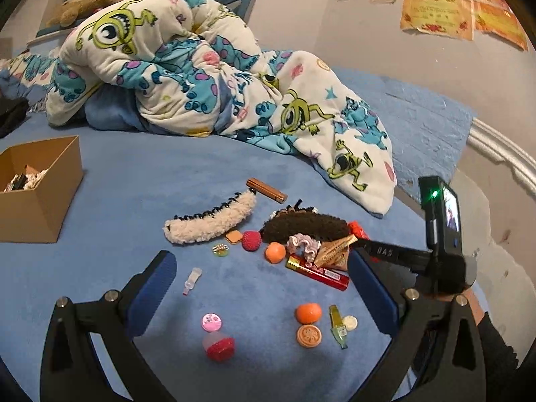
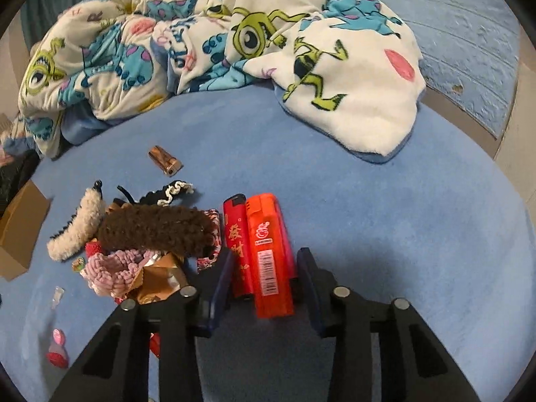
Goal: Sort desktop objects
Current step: 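Return the right gripper to the pile and grasp the orange lighter, then lift the orange lighter with the right gripper while the left gripper grasps the pink lighter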
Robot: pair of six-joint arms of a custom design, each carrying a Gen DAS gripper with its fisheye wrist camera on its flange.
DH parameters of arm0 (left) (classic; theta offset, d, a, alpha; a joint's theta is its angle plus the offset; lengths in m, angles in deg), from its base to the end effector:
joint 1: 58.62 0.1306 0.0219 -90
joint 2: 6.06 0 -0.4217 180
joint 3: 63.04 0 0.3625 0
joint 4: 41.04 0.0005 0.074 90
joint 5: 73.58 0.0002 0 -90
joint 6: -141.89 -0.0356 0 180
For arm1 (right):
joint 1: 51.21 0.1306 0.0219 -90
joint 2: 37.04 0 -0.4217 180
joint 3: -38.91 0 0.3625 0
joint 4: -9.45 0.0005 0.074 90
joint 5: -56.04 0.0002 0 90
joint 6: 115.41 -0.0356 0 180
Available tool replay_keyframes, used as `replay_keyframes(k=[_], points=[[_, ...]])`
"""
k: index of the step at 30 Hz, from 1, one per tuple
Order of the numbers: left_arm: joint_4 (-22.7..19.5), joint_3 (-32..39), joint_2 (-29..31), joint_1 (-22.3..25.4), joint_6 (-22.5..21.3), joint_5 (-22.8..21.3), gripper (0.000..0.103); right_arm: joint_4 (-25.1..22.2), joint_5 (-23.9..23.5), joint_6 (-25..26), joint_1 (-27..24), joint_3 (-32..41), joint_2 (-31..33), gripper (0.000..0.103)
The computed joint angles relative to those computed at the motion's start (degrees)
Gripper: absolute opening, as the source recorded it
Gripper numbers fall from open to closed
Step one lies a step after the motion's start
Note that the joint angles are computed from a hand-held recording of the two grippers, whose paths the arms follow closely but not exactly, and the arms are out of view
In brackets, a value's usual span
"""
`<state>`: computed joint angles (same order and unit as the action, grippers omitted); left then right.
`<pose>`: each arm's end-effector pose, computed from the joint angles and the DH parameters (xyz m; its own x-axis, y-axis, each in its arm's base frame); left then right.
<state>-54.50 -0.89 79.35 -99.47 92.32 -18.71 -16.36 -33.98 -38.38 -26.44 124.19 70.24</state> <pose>0.3185 -0.2490 0.3460 -0.4649 -0.2992 -0.8333 -0.1517 0.9542 -0.2579 0.5057 0.2328 0.3161 -0.7497 -0.0987 -0.6544 -0.2575 0.9544 0.1510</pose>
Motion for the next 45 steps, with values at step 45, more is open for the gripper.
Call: replay_keyframes(k=[45], points=[[-16.6, 40.5, 33.3, 3.9, -16.1, 32.6, 0.103, 10.6, -13.3, -12.2, -26.3, -12.9, -17.8, 0.016]])
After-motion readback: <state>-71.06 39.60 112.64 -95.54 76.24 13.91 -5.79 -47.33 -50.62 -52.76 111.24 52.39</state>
